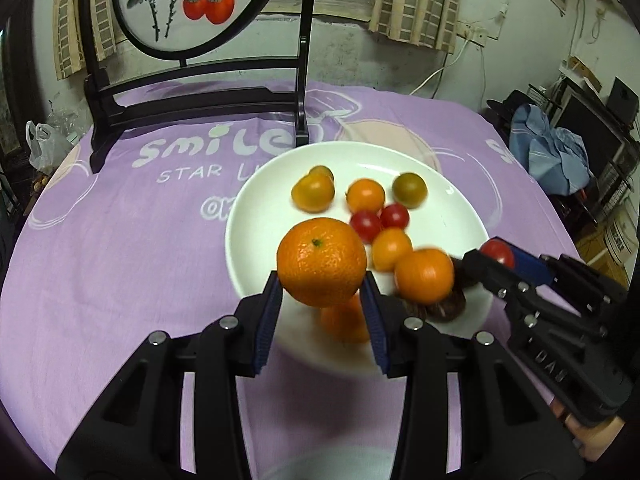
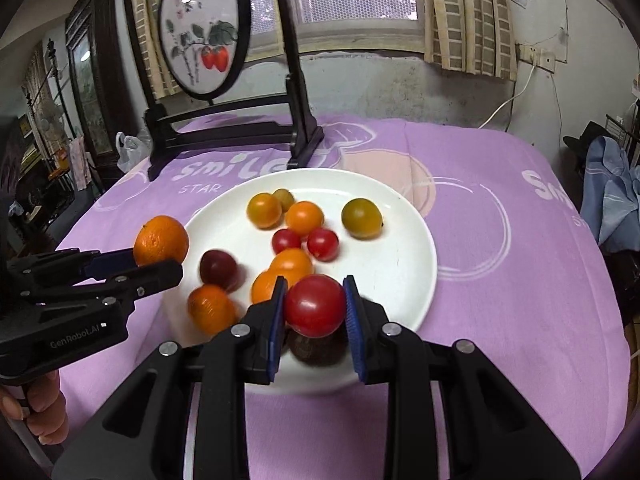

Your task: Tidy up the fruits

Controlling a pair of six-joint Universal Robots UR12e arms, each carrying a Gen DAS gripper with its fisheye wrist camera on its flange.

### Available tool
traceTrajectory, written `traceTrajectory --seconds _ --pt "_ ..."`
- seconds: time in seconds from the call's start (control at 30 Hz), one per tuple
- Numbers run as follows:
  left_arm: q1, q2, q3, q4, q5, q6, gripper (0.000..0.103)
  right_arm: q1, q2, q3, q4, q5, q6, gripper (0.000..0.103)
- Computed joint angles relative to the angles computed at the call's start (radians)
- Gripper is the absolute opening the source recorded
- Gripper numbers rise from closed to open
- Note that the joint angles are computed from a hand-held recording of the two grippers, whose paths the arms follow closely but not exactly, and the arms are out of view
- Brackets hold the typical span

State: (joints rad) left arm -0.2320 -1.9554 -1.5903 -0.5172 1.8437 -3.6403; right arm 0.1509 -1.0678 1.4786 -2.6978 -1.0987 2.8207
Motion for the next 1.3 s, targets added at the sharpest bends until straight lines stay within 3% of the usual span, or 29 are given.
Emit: traceTrajectory --seconds 0.17,0.2,0.23,0.27,0.3,0.6,0.67,0.73,0.77,0.83,1.1,1.3 --pt "0.015 -0.038 0.047 -0.045 -0.018 -0.02 0.042 0.01 0.042 -0.057 0.041 -0.009 0.021 0.029" --pt "0.018 -0.045 0.054 -0.056 -0.022 -0.028 0.045 0.009 0.049 -0.064 0.04 -0.001 0.032 0.033" --pt "0.019 -0.048 0.055 -0.055 -0.021 -0.036 0.048 0.01 0.053 -0.07 0.038 -0.01 0.047 0.045" --pt "0.018 -0.049 0.055 -0.051 -0.014 -0.042 0.059 0.012 0.055 -0.071 0.033 -0.026 0.06 0.052" --pt "0.015 -0.05 0.054 -0.047 0.009 -0.05 0.064 0.012 0.057 -0.071 0.023 -0.036 0.074 0.059" --pt "-0.015 -0.013 0.014 -0.021 0.096 -0.026 0.089 -0.012 0.019 -0.02 0.031 0.016 0.081 0.063" --pt "-0.023 0.002 -0.004 -0.015 0.102 -0.031 0.09 -0.014 -0.005 0.009 0.032 0.004 0.062 0.069" --pt "-0.033 0.021 -0.03 -0.003 0.113 -0.045 0.093 -0.012 -0.029 0.042 0.02 -0.036 0.05 0.086" --pt "-0.038 0.03 -0.042 -0.002 0.114 -0.05 0.093 -0.013 -0.043 0.066 0.002 -0.055 0.055 0.089" --pt "-0.049 0.05 -0.073 0.008 0.121 -0.074 0.095 -0.023 -0.068 0.104 0.013 -0.041 0.056 0.097" --pt "-0.106 0.115 -0.172 -0.016 0.179 -0.127 0.097 -0.048 -0.161 0.25 -0.014 -0.049 0.007 0.101" --pt "-0.139 0.155 -0.234 0.005 0.216 -0.152 0.099 -0.065 -0.213 0.336 -0.048 -0.075 0.021 0.101"
